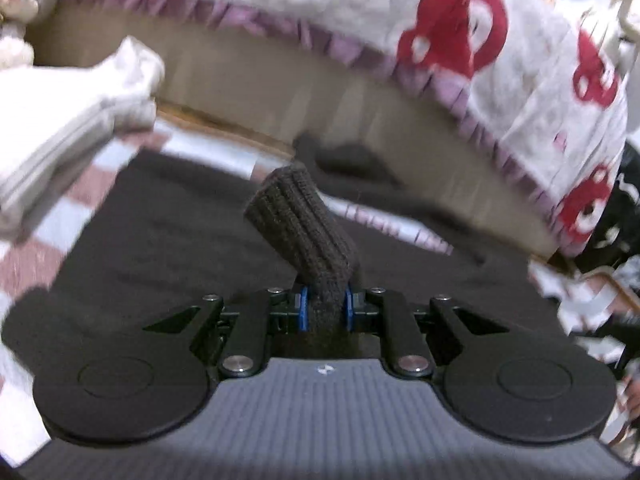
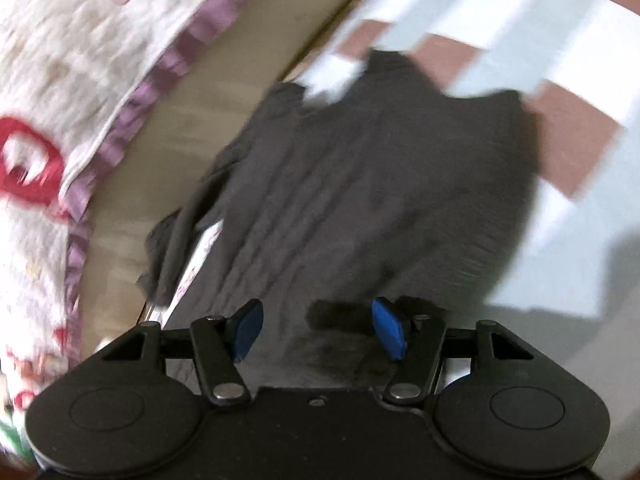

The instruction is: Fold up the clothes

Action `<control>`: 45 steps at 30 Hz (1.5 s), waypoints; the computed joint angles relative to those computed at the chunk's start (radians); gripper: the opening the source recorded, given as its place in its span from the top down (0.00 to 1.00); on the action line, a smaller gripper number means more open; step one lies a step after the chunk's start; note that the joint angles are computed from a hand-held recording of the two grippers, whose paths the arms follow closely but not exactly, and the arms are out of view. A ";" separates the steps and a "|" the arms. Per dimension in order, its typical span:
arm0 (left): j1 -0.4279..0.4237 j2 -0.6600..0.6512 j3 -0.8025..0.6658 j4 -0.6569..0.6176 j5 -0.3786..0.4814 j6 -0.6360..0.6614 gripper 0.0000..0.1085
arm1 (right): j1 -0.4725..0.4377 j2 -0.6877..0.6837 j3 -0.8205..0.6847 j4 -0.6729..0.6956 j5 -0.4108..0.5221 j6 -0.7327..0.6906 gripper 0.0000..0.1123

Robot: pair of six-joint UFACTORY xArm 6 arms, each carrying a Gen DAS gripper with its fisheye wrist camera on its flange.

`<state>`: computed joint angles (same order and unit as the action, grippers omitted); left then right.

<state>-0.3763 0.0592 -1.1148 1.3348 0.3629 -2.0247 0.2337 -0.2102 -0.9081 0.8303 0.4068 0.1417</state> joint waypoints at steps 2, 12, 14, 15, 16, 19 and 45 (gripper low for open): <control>0.004 -0.005 0.008 -0.012 0.002 0.020 0.86 | -0.026 0.023 -0.075 0.032 0.128 -0.178 0.40; -0.007 0.076 -0.129 0.016 0.002 0.029 0.86 | 0.003 0.008 -0.176 -0.511 0.345 -0.409 0.41; -0.011 0.102 -0.182 0.053 0.004 0.002 0.86 | 0.009 0.045 -0.191 -0.570 0.369 -0.359 0.49; -0.016 0.100 -0.200 0.098 0.006 -0.019 0.86 | 0.009 0.066 -0.213 -0.602 0.396 -0.332 0.87; -0.020 0.100 -0.217 0.142 0.007 -0.039 0.86 | 0.014 0.076 -0.227 -0.641 0.406 -0.302 0.89; -0.034 0.074 -0.243 0.289 0.005 -0.104 0.86 | 0.003 0.036 -0.230 -0.621 0.416 -0.296 0.91; 0.045 0.234 -0.526 0.441 -0.180 -0.172 0.86 | -0.175 -0.069 -0.054 -0.319 0.188 -0.284 0.84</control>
